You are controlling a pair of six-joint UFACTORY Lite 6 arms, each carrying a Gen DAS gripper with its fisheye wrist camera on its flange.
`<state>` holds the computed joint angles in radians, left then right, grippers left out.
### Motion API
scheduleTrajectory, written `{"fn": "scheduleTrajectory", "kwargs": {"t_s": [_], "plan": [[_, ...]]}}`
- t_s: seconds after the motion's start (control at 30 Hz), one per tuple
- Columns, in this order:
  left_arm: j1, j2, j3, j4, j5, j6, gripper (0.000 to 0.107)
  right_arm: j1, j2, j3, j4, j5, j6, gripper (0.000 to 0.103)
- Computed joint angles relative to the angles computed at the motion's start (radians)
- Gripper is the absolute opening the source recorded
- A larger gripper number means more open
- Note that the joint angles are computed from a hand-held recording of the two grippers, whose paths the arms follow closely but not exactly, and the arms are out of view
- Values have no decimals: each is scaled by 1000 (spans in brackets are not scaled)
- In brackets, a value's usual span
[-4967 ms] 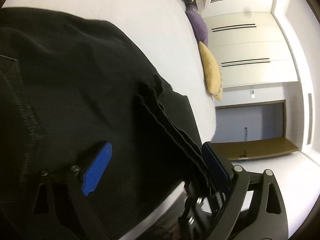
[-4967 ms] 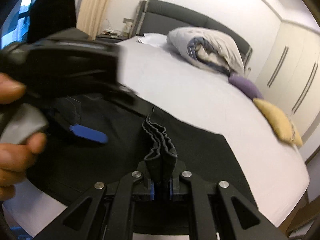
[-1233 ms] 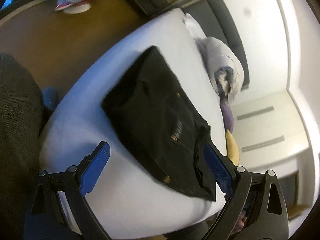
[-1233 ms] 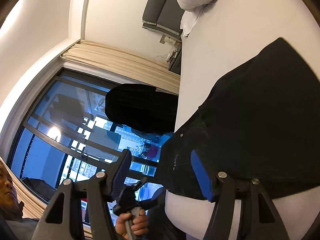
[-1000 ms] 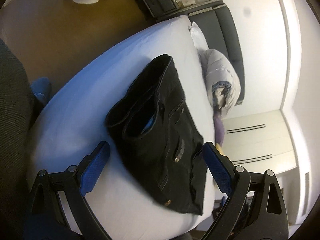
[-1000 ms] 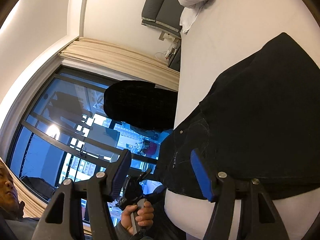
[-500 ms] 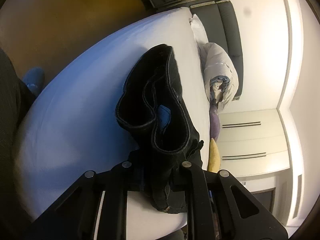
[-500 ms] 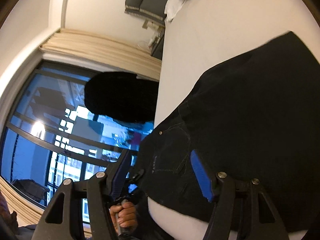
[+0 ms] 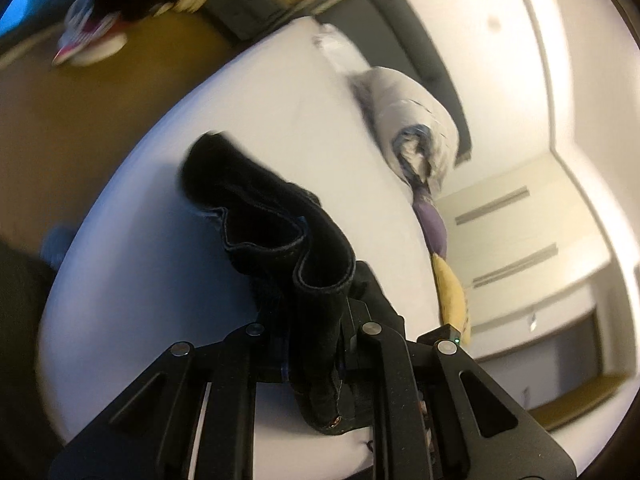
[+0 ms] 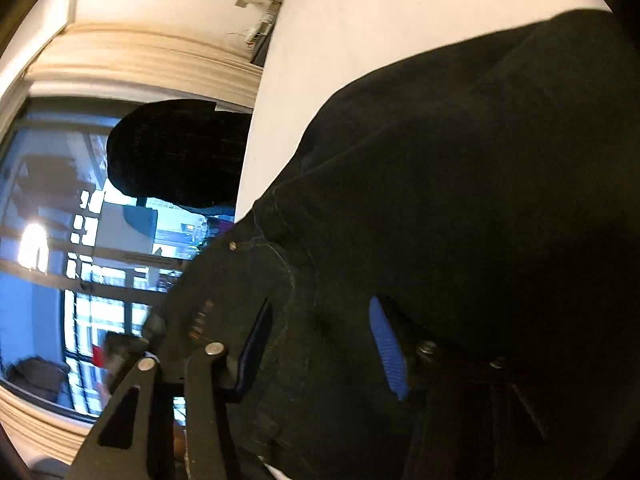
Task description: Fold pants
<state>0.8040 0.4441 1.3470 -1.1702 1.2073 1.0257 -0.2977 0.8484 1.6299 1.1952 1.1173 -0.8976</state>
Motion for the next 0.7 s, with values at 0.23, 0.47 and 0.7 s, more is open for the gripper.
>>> {"fn": "scheduleTrajectory", "kwargs": {"t_s": [0.23, 0.47, 0.7], "plan": [[-347, -193, 79, 44, -187, -74, 13, -62, -14, -24, 58, 58, 19, 48], [-940, -164, 238, 343, -491, -294, 13, -253, -158, -13, 73, 219, -26, 95], [-1278, 44, 289, 716, -659, -616, 13, -341, -147, -12, -13, 305, -67, 97]]}}
